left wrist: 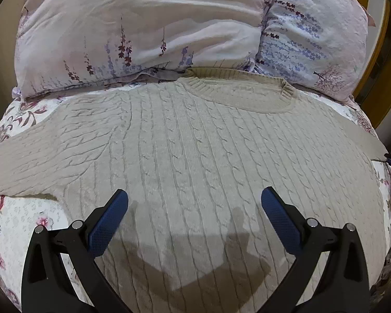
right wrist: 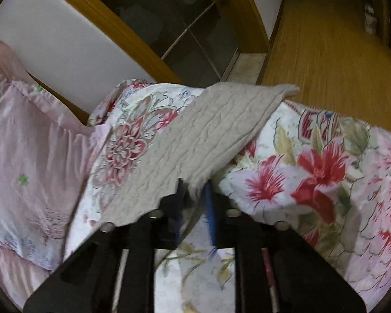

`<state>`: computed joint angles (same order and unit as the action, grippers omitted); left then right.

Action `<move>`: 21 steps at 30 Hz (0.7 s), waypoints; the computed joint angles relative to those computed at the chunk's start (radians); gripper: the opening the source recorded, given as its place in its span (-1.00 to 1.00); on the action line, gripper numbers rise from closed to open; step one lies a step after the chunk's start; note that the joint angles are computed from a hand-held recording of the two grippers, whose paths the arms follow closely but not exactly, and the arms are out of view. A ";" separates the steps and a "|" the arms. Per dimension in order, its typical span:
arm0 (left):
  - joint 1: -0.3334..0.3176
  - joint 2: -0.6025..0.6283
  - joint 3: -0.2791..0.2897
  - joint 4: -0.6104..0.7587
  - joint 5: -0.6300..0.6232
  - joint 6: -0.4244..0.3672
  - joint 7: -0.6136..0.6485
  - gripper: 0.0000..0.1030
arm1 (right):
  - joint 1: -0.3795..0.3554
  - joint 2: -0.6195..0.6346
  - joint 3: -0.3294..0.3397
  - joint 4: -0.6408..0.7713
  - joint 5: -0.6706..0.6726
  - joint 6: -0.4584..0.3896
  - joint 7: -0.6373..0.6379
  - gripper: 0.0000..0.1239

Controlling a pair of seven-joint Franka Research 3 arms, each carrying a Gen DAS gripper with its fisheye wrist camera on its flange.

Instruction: Fold small clothes

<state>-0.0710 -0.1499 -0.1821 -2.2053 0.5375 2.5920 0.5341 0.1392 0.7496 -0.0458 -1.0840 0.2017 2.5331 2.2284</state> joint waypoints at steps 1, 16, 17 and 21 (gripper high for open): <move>-0.001 0.005 0.006 0.000 -0.012 0.013 0.014 0.97 | 0.001 0.004 -0.001 0.006 -0.006 -0.001 -0.010 -0.87; 0.039 -0.026 0.034 -0.098 -0.064 0.282 -0.005 0.97 | 0.053 -0.143 0.210 -0.099 0.024 0.279 -0.504 -0.89; 0.039 -0.026 0.036 -0.101 -0.080 0.290 0.005 0.97 | 0.042 -0.149 0.278 -0.104 0.063 0.270 -0.608 -0.89; 0.046 -0.030 0.036 -0.115 -0.122 0.311 0.013 0.97 | 0.078 -0.110 0.373 -0.064 0.123 0.134 -0.815 -0.89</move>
